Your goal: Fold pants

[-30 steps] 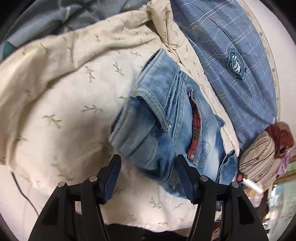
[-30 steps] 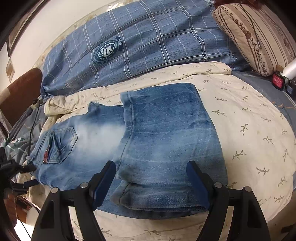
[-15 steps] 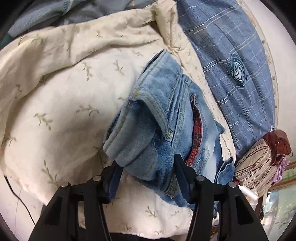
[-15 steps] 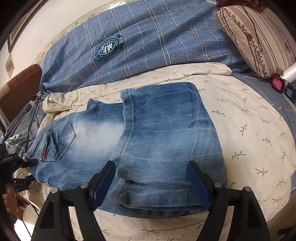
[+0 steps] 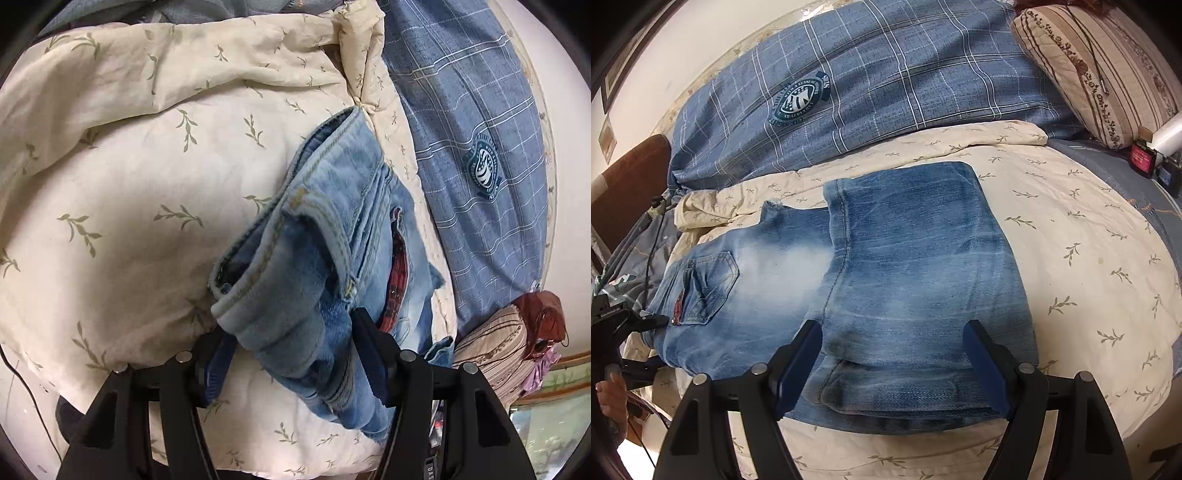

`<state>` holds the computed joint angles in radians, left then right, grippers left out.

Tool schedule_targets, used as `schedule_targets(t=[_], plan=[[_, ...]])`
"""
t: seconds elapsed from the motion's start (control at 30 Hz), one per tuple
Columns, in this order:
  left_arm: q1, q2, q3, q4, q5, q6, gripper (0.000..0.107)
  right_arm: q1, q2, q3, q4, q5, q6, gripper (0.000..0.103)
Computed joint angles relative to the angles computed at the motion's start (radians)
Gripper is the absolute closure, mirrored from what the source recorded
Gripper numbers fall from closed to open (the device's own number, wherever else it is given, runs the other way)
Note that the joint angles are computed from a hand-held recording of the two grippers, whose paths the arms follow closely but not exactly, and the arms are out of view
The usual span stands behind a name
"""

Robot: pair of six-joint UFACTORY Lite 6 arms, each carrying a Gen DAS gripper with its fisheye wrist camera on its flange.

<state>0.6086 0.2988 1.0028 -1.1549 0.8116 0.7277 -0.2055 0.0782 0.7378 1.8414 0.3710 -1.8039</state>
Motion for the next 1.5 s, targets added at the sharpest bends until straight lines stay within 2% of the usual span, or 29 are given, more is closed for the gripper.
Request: schedule_targets(t=[0.17,0.27,0.37,0.4,0.47,0.5,0.57,0.6,0.67,0.77,0.83,0.93,1.0,1.1,1.33,1.5], plan=[[-0.029,-0.048,-0.020,-0.012,-0.036,0.042,0.067,0.004,0.004,0.002,0.009,-0.005,-0.013,0.022],[-0.063,-0.088,-0.021,0.005,-0.077,0.047,0.071,0.005,0.003,0.001,0.013,-0.006,-0.026,0.022],[-0.117,-0.096,-0.013,0.033,-0.151,0.044,0.069,0.006,-0.005,-0.010,0.040,-0.005,-0.053,0.024],[-0.125,-0.072,0.002,0.045,-0.155,0.035,0.068,0.005,-0.005,-0.012,0.042,-0.001,-0.055,0.028],[-0.104,0.000,0.033,0.038,-0.123,0.022,0.054,-0.003,0.009,-0.004,0.005,0.006,-0.016,0.033],[-0.083,0.019,0.036,0.001,-0.096,0.037,0.053,-0.010,0.018,0.002,-0.018,0.009,0.012,0.039],[-0.087,0.020,0.049,0.012,-0.094,0.010,0.052,-0.031,0.025,0.005,-0.047,0.030,0.044,0.053],[-0.100,0.012,0.054,0.033,-0.108,-0.009,0.053,-0.052,0.028,0.006,-0.072,0.063,0.070,0.065],[-0.131,-0.014,0.049,0.048,-0.149,-0.021,0.064,-0.087,0.023,0.001,-0.080,0.119,0.078,0.067],[-0.185,-0.064,0.035,0.060,-0.210,0.003,0.073,-0.077,0.022,0.000,-0.081,0.116,0.068,0.067],[-0.193,-0.076,0.038,0.069,-0.217,0.010,0.074,-0.062,0.092,0.046,-0.179,0.128,0.139,0.066],[-0.205,-0.110,0.033,0.094,-0.226,0.012,0.077,-0.031,0.089,0.043,-0.178,0.084,0.096,0.067],[-0.224,-0.153,0.019,0.117,-0.248,0.020,0.078,-0.047,0.095,0.046,-0.185,0.103,0.106,0.069],[-0.270,-0.256,-0.016,0.158,-0.275,0.026,0.078,-0.108,0.106,0.059,-0.234,0.186,0.175,0.069],[-0.534,-0.390,0.025,0.411,-0.369,-0.168,0.080,-0.256,0.045,0.017,-0.174,0.254,0.171,0.069],[-0.859,-0.375,0.101,0.789,-0.437,-0.485,0.080,-0.418,0.053,0.022,-0.153,0.359,0.185,0.069]])
